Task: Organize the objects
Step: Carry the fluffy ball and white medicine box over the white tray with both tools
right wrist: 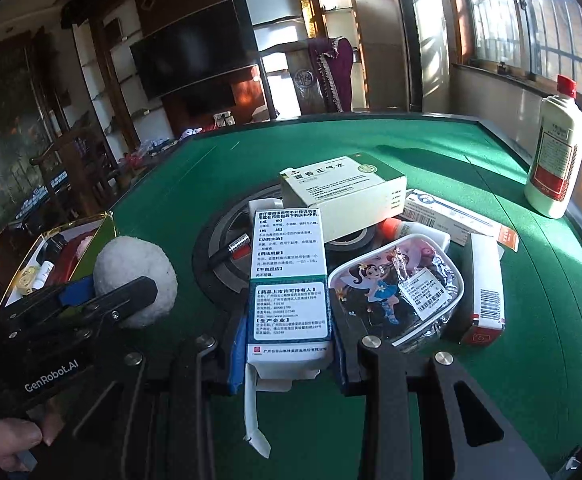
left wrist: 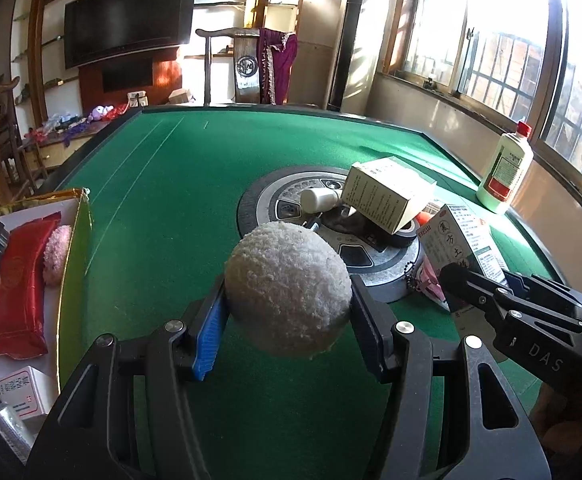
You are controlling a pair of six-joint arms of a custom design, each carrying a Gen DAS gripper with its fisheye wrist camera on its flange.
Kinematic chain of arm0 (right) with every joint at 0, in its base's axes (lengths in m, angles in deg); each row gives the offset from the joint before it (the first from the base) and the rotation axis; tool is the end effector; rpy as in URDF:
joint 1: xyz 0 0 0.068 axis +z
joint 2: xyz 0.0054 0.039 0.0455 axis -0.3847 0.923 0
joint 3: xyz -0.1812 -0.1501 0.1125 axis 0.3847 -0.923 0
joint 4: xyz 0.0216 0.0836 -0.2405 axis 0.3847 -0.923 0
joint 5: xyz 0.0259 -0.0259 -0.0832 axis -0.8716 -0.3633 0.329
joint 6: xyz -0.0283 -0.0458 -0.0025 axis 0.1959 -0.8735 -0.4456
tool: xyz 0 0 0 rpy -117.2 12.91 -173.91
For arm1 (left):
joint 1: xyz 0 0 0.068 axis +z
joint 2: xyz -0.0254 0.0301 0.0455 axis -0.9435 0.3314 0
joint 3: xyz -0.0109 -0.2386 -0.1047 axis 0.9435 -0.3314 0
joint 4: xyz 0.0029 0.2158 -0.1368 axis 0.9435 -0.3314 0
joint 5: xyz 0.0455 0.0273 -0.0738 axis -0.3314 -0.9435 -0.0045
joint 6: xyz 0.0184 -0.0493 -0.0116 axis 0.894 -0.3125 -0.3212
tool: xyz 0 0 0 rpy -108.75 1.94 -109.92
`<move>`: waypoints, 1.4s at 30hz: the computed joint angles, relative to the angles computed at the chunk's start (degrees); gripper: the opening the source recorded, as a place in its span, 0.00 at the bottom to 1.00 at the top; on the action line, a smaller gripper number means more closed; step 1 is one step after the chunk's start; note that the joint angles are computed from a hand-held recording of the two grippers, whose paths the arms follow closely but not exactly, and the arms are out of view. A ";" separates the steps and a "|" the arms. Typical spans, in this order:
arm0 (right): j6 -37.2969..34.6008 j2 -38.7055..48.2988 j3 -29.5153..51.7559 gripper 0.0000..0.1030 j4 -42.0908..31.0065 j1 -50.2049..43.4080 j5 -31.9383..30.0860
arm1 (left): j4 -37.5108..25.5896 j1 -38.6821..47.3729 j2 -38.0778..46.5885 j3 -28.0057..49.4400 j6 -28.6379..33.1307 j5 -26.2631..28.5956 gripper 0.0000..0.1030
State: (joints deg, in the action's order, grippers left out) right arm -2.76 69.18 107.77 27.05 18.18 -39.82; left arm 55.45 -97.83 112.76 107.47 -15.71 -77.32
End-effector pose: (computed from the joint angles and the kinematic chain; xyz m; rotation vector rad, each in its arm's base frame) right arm 0.2459 0.1948 0.1346 0.0395 2.2742 0.2333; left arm 0.2573 -0.1279 0.1402 0.2056 2.2611 -0.2628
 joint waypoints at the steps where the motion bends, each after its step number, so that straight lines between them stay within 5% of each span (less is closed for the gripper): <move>1: -0.17 -0.66 -0.55 0.32 0.17 -0.18 -0.20 | 0.78 -0.64 -0.05 -0.45 0.08 -1.73 0.56; 16: -1.00 -3.26 -2.90 0.32 1.61 3.68 3.04 | 12.05 -8.67 -3.51 -8.36 1.52 -23.51 0.56; 42: -2.15 -0.98 -1.61 0.32 1.95 5.91 4.98 | 14.90 -11.89 -4.55 -10.95 2.09 -30.41 0.56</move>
State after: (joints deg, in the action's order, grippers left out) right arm -4.91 68.21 106.16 28.99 24.09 -34.84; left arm 70.35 -109.72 108.21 96.52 -13.62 -107.73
